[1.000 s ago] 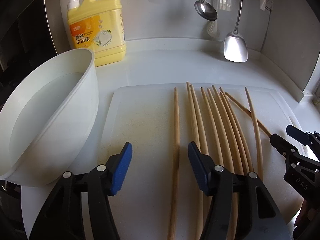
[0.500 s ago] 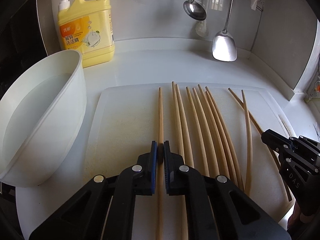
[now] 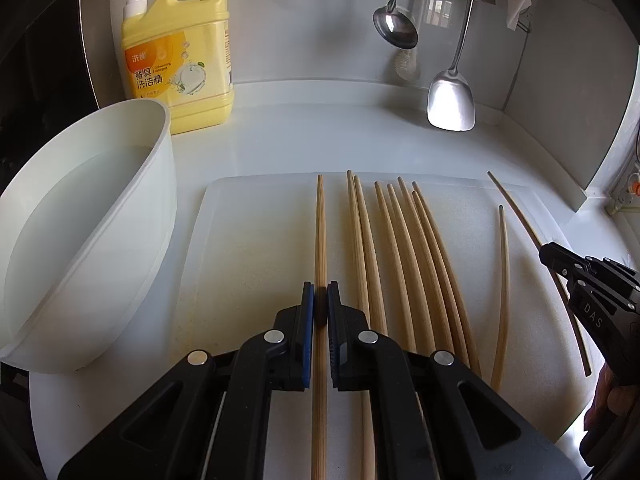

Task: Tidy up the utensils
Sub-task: 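Lift both held chopsticks and carry them over the white water bowl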

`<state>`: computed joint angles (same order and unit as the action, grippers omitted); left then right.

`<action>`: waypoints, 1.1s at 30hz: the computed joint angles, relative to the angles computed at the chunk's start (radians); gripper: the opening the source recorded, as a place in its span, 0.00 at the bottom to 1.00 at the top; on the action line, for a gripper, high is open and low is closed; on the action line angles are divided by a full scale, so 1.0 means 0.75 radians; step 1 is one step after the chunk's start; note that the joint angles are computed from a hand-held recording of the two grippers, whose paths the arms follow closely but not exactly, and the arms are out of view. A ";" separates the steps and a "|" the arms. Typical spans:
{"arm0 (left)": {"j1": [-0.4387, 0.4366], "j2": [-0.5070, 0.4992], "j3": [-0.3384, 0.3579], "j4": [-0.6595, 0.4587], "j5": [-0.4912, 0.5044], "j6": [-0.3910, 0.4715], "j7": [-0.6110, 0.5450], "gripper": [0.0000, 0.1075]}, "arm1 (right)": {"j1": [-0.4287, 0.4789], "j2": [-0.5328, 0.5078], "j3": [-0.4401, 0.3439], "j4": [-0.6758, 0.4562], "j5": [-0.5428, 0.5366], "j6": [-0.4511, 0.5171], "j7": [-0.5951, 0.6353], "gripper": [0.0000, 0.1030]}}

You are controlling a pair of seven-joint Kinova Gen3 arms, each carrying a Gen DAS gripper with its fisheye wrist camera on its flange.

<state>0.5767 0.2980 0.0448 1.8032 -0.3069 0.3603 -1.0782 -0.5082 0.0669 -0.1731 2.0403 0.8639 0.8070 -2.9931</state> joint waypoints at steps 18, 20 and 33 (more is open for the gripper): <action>-0.089 -0.175 0.068 -0.042 0.061 0.157 0.016 0.07 | 0.026 -0.179 -0.099 -0.064 -0.088 0.037 0.091 0.06; -0.123 -0.209 0.084 -0.061 0.077 0.216 0.025 0.07 | 0.040 -0.199 -0.102 -0.099 -0.140 0.006 0.154 0.06; -0.458 -0.395 0.071 -0.085 0.250 0.385 -0.162 0.07 | -0.070 0.033 -0.106 -0.535 -0.327 -0.086 0.505 0.06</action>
<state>0.2329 0.0017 0.0979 1.7397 -0.1194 0.6489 -1.1996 -0.5609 0.0913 -0.2523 1.6388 0.6189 0.7422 -2.6141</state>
